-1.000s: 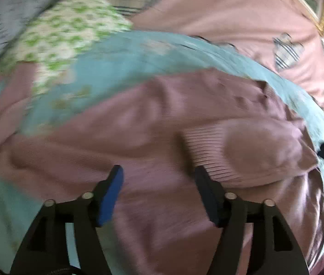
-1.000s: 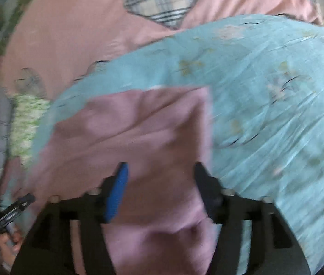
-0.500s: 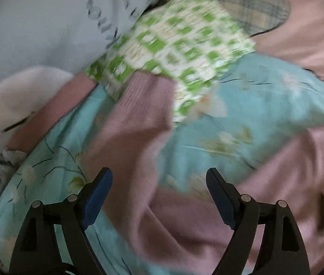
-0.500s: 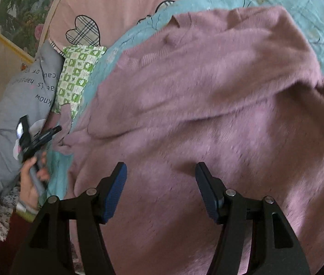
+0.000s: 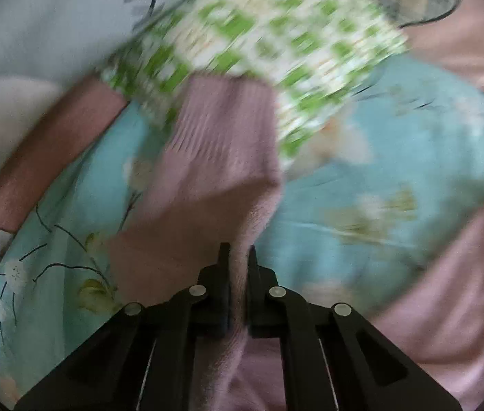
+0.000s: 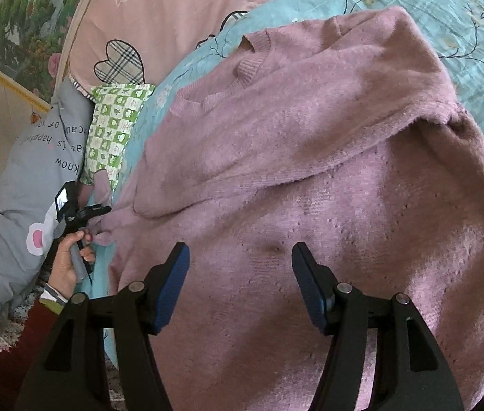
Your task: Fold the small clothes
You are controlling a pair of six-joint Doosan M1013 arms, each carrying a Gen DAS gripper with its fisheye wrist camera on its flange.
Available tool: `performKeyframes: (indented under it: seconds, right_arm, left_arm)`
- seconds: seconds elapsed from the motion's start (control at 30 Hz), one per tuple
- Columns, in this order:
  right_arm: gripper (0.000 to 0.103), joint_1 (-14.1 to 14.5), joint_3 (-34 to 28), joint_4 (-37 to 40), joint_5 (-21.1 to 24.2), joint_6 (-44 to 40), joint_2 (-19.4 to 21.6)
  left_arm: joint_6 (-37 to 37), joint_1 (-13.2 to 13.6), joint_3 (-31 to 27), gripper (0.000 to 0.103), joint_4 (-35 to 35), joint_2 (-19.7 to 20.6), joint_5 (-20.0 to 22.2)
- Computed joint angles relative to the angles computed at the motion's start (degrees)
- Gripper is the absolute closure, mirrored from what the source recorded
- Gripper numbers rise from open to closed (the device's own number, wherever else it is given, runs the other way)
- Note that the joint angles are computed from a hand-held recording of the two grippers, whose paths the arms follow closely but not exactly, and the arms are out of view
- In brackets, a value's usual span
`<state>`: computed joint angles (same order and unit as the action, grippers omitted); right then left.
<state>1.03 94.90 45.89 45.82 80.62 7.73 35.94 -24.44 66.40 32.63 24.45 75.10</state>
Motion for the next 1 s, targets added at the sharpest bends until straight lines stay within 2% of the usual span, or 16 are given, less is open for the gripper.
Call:
performKeyframes:
  seconds: [0.2,0.4,0.47,0.63,0.83,0.97,1.0]
  right_arm:
    - [0.040,-0.8,2.0,1.8,-2.2,0.0,-1.4]
    - [0.040,-2.6,4.5,3.3,-4.4,0.6,-3.6]
    - [0.040,-3.4,5.5,3.5,-4.9,1.2,-4.5]
    - [0.040,-5.0,7.6,3.9,-6.6,1.7,-6.4]
    - [0.040,-6.9,8.9,3.4,-7.9,3.9,-7.5]
    - [0.040,-7.0,8.6,2.9,-8.2,4.7,-7.4]
    - [0.040,-6.9,8.5,2.8,-8.3,5.0,-7.3]
  left_arm:
    - [2.7,-6.3,-2.4,0.100,0.0,-1.6,-10.2]
    - [10.8,-12.3,-9.8,0.100,-4.5,2.1,-19.3]
    - [14.2,-13.7,-12.7,0.100,-6.8,4.2,-20.1]
    - [20.2,-16.4,-19.7,0.100,-11.6,9.7,-19.0]
    - [25.5,-17.7,-21.8,0.098,-13.8,13.3,-17.0]
    - [28.2,-17.8,-20.3,0.087,-16.5,13.2,-15.4]
    - [28.1,-17.8,-19.5,0.076,-16.4,12.8,-15.1]
